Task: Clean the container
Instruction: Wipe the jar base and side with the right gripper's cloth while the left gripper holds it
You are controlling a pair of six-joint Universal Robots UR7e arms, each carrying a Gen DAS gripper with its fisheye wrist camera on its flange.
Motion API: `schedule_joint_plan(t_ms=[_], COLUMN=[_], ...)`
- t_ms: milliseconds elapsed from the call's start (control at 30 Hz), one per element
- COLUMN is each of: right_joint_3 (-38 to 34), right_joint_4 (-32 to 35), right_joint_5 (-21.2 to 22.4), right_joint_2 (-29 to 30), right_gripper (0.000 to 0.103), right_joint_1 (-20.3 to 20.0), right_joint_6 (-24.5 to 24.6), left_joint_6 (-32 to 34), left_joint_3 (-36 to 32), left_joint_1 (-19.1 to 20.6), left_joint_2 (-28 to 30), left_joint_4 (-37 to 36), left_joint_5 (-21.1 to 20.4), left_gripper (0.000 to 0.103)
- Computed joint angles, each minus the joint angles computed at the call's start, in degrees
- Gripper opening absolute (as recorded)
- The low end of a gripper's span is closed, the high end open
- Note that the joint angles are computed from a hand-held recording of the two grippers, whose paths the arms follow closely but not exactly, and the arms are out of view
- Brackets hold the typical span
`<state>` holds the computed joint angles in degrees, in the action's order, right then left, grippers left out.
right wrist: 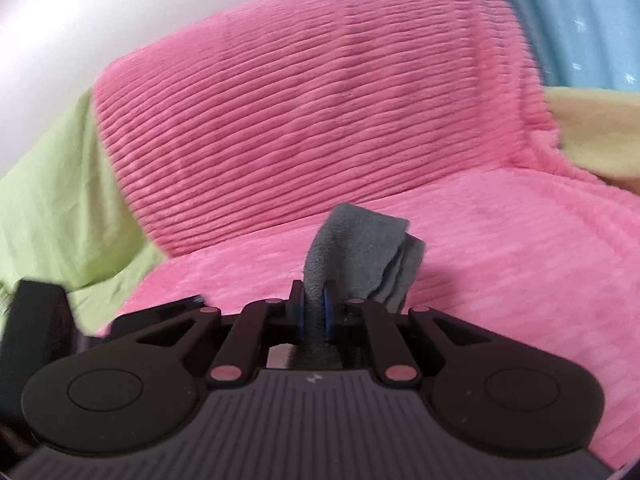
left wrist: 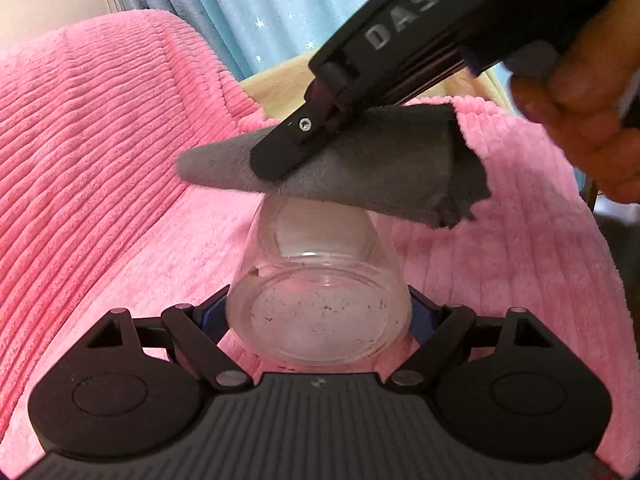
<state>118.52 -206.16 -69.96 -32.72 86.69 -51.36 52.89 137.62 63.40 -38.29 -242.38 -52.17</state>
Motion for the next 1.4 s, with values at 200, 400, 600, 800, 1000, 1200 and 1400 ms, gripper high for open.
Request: schedule_joint_plan(t_ms=[200, 400, 600, 800, 1000, 1200, 1400], right_joint_3=[-0.9, -1.6, -1.4, -0.3, 0.4, 0.0, 1.1], right_joint_4=[8.6, -3.9, -3.6, 2.7, 11.7, -2.6, 8.2], right_joint_5=[1.9, -0.8, -0.5, 1.0, 1.9, -1.7, 1.2], right_joint_2=[-1.2, 1.8, 1.7, -0.9, -3.1, 0.4, -2.2], right_gripper=[0.006, 0.006, 0.007, 0.008, 0.006, 0.008, 0.006], right_joint_1=[0.2, 0.0, -0.1, -0.4, -0.2, 0.4, 0.2], right_joint_6=[-2.8, 4.4, 4.2, 2.1, -5.0, 0.8, -6.2], left_joint_6=[-0.1, -2.7, -25.7, -20.2, -4.6, 0.9, 0.8], left_joint_3=[0.4, 1.0, 0.9, 0.8, 1.6, -0.3, -0.2], left_joint_1=[-0.4, 0.0, 7.3, 5.5, 0.7, 0.1, -0.2], left_joint_2=[0.0, -1.2, -12.0, -9.9, -3.5, -1.0, -0.7], left_joint_4=[-0.2, 0.8, 16.1, 12.8, 2.5, 0.2, -0.2], left_joint_5=[0.6, -1.5, -16.7, -11.6, -2.3, -1.2, -0.9], left_gripper=[0.085, 0.085, 0.086, 0.085, 0.085, 0.085, 0.085])
